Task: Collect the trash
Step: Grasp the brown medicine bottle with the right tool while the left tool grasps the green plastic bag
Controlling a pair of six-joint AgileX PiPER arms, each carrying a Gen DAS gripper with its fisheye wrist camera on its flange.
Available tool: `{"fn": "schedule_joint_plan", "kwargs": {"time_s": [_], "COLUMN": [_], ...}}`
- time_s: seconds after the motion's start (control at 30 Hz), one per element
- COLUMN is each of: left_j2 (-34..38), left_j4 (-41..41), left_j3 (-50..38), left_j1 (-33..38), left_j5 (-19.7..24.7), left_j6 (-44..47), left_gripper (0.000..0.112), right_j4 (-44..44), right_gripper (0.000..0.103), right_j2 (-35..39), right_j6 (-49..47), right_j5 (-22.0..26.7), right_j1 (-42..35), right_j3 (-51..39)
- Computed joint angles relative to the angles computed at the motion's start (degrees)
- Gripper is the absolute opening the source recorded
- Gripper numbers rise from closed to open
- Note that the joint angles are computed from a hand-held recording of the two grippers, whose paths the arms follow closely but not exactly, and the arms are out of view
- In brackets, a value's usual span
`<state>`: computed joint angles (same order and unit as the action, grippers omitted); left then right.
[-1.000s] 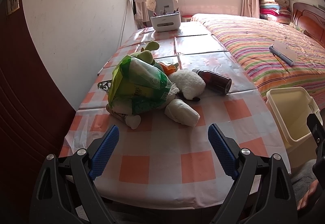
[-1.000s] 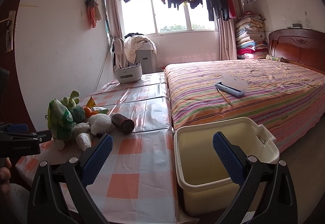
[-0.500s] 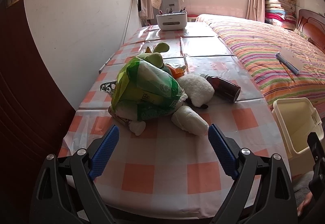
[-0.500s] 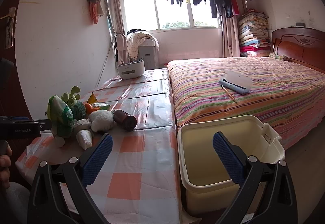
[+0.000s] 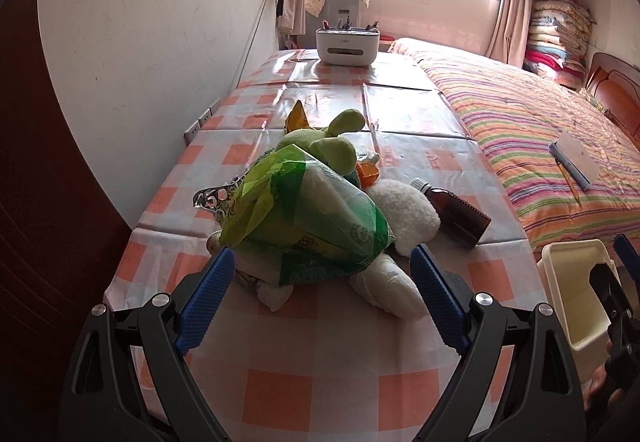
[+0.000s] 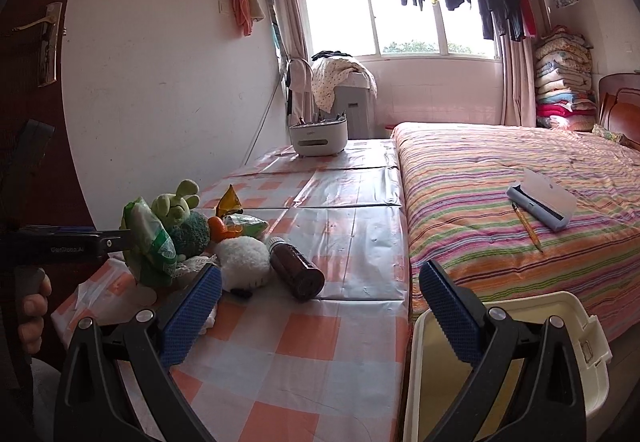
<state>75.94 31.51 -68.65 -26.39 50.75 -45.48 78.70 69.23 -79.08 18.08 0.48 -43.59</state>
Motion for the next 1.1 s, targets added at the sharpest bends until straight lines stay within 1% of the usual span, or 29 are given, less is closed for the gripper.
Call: {"fn": "schedule_joint_plan", "kwargs": {"time_s": [0.03, 0.07, 0.1, 0.17, 0.23, 0.3, 0.33, 0.4, 0.47, 0.53, 0.6, 0.63, 0.67, 0.7, 0.73, 0.83, 0.87, 0.9, 0.97, 1.0, 1.03, 1.1], "left_j2": [0.12, 0.43, 0.77, 1.47, 1.60, 1.39, 1.17, 1.09, 1.58, 2.87, 4.60, 5.66, 6.92, 8.14, 8.98, 10.08, 10.03, 9.55, 8.91, 8.61, 8.48, 8.50], "left_j4": [-2.14, -4.03, -5.94, -10.88, -16.64, -21.39, -22.46, -25.93, -26.93, -28.67, -34.05, -36.24, -37.95, -38.99, -38.46, -33.47, -33.01, -32.74, -32.26, -32.21, -32.46, -32.16], "left_j3": [-0.18, -0.40, -0.65, -1.02, -0.79, 0.13, 0.70, 1.33, 1.17, -0.69, -3.21, -4.67, -6.22, -7.61, -8.43, -8.34, -7.73, -6.73, -5.44, -4.86, -4.45, -3.95], "left_j1": [2.01, 3.69, 5.25, 8.38, 11.55, 14.07, 14.91, 16.88, 18.21, 19.41, 21.37, 21.89, 22.10, 22.11, 21.57, 19.48, 19.32, 19.15, 18.97, 18.85, 18.86, 18.69], "left_j5": [-1.56, -2.69, -3.53, -5.19, -6.57, -8.00, -8.72, -9.84, -10.59, -9.95, -8.44, -7.25, -5.99, -4.94, -4.62, -5.62, -6.33, -7.45, -8.83, -9.35, -9.62, -9.61], "left_j6": [2.45, 4.57, 6.64, 12.29, 19.43, 25.23, 26.71, 30.95, 32.73, 35.02, 40.05, 42.22, 44.17, 45.21, 44.37, 39.56, 39.14, 38.66, 38.06, 38.14, 38.81, 39.19], "left_gripper": [0.088, 0.088, 0.088, 0.088, 0.088, 0.088, 0.088, 0.088, 0.088, 0.088, 0.088, 0.088, 0.088, 0.088, 0.088, 0.088, 0.088, 0.088, 0.087, 0.085, 0.083, 0.072], "right_j4": [-1.61, -4.50, -7.76, -16.83, -20.82, -25.73, -27.92, -32.80, -38.17, -41.13, -41.39, -41.70, -42.31, -43.52, -44.40, -45.35, -45.00, -44.78, -45.16, -46.88, -47.21, -46.11], "right_gripper": [0.097, 0.096, 0.096, 0.096, 0.096, 0.096, 0.096, 0.096, 0.096, 0.096, 0.095, 0.093, 0.087, 0.085, 0.083, 0.074, 0.067, 0.063, 0.049, 0.044, 0.042, 0.041], "right_j2": [2.76, 5.75, 8.75, 15.66, 22.01, 26.98, 28.99, 31.53, 33.80, 36.33, 38.54, 39.72, 40.34, 41.36, 41.98, 43.35, 43.55, 44.02, 44.32, 44.86, 45.22, 45.82], "right_j6": [0.47, 2.06, 4.40, 12.90, 17.13, 21.38, 22.79, 25.16, 28.02, 29.60, 30.65, 31.34, 32.01, 32.95, 33.53, 34.22, 34.10, 34.17, 34.83, 36.41, 36.94, 36.93], "right_j5": [0.34, 1.94, 4.59, 9.88, 15.06, 18.26, 19.04, 18.55, 17.30, 17.97, 19.39, 20.65, 20.99, 21.63, 22.19, 24.29, 25.22, 26.21, 27.25, 27.35, 27.90, 29.38], "right_j1": [0.75, 1.01, 0.69, 0.81, 0.57, 1.32, 1.94, 3.69, 5.78, 6.34, 6.34, 6.35, 6.65, 6.94, 7.28, 7.57, 7.29, 7.11, 6.88, 7.16, 6.96, 6.27], "right_j3": [-2.58, -5.56, -8.66, -16.16, -22.73, -28.36, -30.68, -33.53, -35.90, -38.52, -40.88, -42.35, -43.03, -44.29, -45.06, -46.76, -47.05, -47.71, -48.24, -48.97, -49.36, -50.01]}}
